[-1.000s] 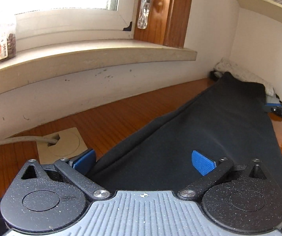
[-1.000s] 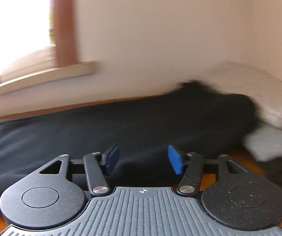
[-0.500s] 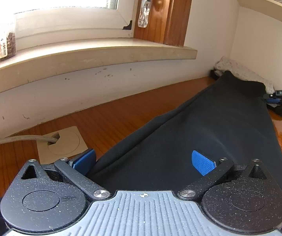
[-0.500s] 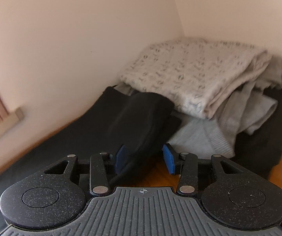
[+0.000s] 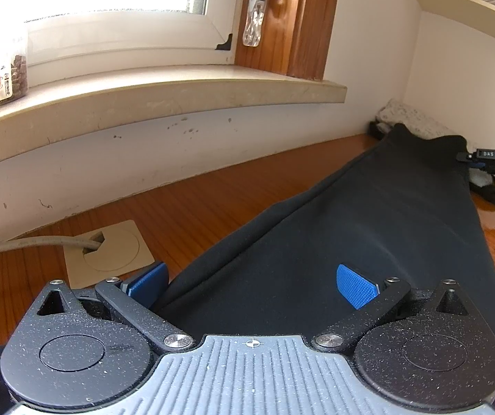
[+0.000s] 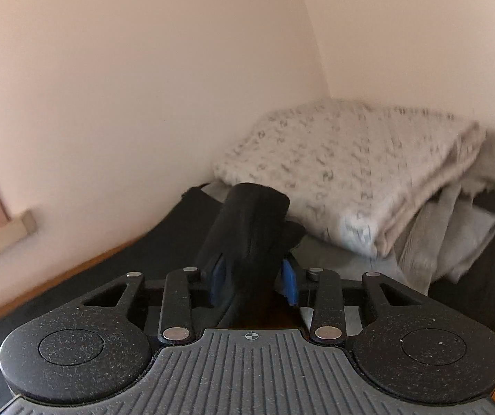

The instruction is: Fold clothes

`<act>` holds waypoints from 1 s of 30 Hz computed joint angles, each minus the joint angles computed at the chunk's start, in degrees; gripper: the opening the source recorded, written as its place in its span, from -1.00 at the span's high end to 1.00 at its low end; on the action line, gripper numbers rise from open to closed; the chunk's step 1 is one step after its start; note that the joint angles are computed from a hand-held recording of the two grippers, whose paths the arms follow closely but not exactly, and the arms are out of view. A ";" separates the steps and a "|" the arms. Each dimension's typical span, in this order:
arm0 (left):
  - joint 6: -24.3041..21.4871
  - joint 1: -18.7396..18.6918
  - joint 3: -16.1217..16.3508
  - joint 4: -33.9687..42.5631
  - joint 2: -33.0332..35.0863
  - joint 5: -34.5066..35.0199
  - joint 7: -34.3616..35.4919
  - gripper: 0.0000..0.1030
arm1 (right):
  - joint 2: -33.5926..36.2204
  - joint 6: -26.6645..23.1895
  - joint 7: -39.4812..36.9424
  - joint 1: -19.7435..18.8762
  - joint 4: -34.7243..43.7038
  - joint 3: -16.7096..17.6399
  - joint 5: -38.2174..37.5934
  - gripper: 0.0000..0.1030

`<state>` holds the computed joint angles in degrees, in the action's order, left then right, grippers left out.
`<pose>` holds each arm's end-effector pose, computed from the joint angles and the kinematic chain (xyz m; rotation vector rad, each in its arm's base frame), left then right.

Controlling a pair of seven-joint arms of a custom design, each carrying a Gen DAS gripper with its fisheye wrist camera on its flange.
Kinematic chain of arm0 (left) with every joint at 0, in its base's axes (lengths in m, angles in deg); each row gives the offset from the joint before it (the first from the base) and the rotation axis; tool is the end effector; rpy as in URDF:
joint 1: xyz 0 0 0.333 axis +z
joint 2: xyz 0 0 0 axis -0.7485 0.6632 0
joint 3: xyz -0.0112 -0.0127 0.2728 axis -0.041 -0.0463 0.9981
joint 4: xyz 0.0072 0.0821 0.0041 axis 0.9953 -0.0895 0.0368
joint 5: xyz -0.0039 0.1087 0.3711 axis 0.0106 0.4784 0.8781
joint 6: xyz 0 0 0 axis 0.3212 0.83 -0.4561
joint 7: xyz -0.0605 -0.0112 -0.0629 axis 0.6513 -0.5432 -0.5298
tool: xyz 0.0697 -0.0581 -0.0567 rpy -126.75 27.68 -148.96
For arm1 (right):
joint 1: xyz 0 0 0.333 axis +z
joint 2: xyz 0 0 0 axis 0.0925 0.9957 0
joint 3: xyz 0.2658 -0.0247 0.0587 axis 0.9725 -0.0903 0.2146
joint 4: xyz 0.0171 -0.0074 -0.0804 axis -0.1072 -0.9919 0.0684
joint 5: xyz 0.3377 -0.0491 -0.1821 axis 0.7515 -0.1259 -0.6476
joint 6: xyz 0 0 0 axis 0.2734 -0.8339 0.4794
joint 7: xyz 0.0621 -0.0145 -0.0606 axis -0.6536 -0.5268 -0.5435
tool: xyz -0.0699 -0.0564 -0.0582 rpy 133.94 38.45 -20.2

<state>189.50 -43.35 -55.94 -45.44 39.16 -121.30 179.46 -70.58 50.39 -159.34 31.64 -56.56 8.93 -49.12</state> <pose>0.7269 -0.1162 0.4115 -1.0519 2.3737 -1.2886 0.5306 0.3078 0.4370 -1.0548 1.8675 -1.0133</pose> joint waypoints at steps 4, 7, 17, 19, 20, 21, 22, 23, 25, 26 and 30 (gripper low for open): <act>-0.07 -0.04 0.03 0.20 0.14 0.20 -0.14 -1.00 | 3.48 -6.31 -10.59 2.58 4.49 0.60 -0.44 0.26; -0.30 0.00 0.03 0.48 0.33 0.31 -0.23 -1.00 | 3.96 -4.00 -10.02 2.28 5.19 -0.38 2.28 0.16; -0.38 0.13 -0.10 0.68 0.41 0.27 -0.31 -1.00 | 5.42 5.49 -14.15 0.07 8.66 -2.88 7.52 0.69; 0.56 0.10 -0.17 -0.01 -0.02 0.07 0.21 -1.00 | 5.72 3.83 -18.67 1.04 10.71 -3.06 5.43 0.70; 1.16 -0.25 0.05 -0.25 -0.19 0.40 0.01 -1.00 | 5.75 3.00 -21.06 1.48 11.66 -3.13 4.34 0.70; 1.82 -0.66 0.30 -0.47 -0.34 0.86 -0.29 -1.00 | 5.81 2.10 -23.21 1.90 12.64 -3.22 3.14 0.70; 2.65 -1.37 0.75 -0.53 -0.40 1.74 -1.00 -1.00 | 6.03 1.02 -25.25 2.23 13.80 -3.38 1.91 0.71; 3.57 -2.03 1.13 -0.57 -0.44 2.61 -1.82 -1.00 | 6.08 0.16 -27.10 2.46 14.76 -3.60 0.70 0.72; 5.54 -3.23 1.43 0.17 -0.17 3.66 -4.51 -1.00 | 4.89 -1.39 -28.61 2.73 15.03 -4.07 -2.42 0.73; 6.10 -3.78 1.50 0.95 0.13 4.22 -6.10 -1.00 | 3.91 -2.48 -29.53 2.66 14.52 -4.17 -3.76 0.74; 5.72 -4.93 0.41 5.19 1.49 5.06 -11.75 -1.00 | 0.72 -10.61 -33.99 0.44 11.68 -3.77 -0.61 0.74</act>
<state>195.22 -48.29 -55.53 -40.25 40.65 -116.25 167.71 -69.87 39.78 -193.33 32.08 -44.89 5.16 -49.73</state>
